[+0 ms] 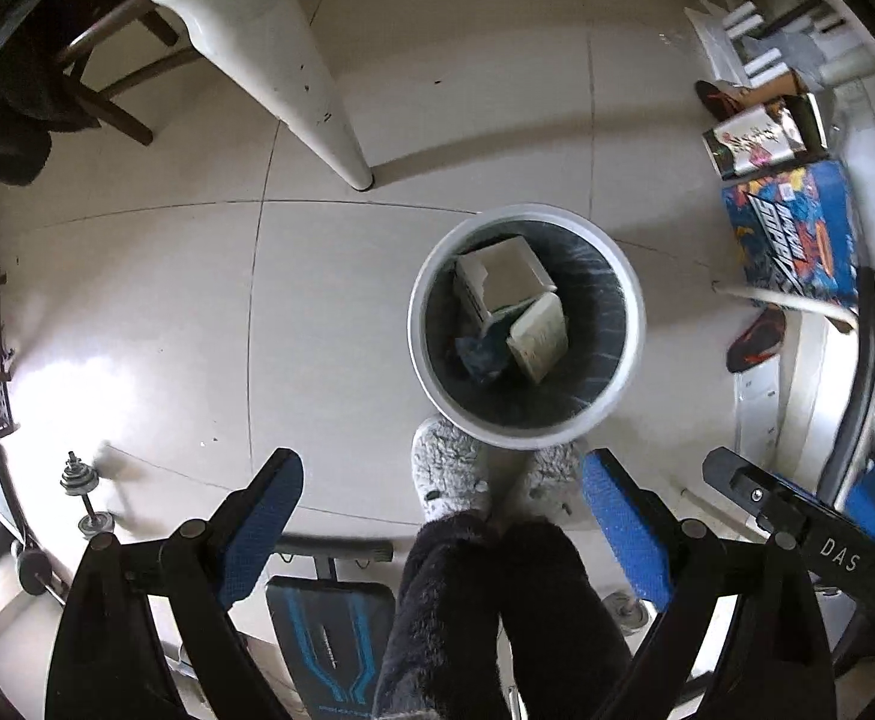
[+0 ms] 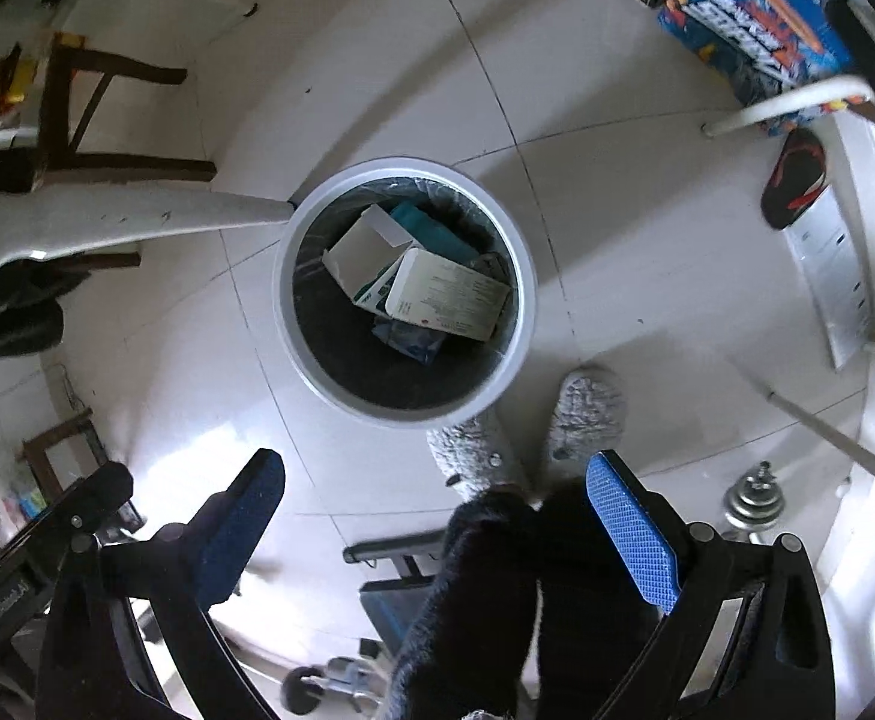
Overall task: Collect trash
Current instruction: 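Move both tools back over the table toward the remaining boxes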
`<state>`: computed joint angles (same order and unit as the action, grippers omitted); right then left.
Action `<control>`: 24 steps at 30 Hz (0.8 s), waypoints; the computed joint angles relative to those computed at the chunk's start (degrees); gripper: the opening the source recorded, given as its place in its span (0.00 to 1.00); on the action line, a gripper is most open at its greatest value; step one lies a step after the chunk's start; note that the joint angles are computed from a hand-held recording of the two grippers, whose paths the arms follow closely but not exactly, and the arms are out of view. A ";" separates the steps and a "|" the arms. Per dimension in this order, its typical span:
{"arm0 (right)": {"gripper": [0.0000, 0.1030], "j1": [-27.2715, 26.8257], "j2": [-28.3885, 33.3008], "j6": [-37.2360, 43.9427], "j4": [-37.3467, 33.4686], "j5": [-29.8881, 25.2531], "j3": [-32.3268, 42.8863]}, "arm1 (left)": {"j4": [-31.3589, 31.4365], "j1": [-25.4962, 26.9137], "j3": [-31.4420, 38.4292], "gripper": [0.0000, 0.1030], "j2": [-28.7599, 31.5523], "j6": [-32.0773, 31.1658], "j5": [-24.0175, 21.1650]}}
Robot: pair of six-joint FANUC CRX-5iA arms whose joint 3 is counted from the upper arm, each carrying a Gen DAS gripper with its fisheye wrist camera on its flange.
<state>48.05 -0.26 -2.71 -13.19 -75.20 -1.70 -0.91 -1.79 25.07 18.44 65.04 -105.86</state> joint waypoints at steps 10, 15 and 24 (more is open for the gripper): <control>0.99 4.32 0.98 -1.15 5.86 -18.03 15.14 | 0.71 0.95 8.09 0.92 -2.73 -4.42 -7.66; 0.99 6.64 4.02 -1.35 8.02 -28.14 26.81 | 1.71 2.32 16.21 0.92 -2.18 -6.45 -13.67; 0.99 10.14 14.59 -3.22 11.05 -45.91 55.65 | 6.30 5.25 39.78 0.92 5.08 -8.22 -26.99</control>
<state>58.19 14.33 -5.93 -2.15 -121.11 53.95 5.39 3.45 64.85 23.52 56.82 -132.85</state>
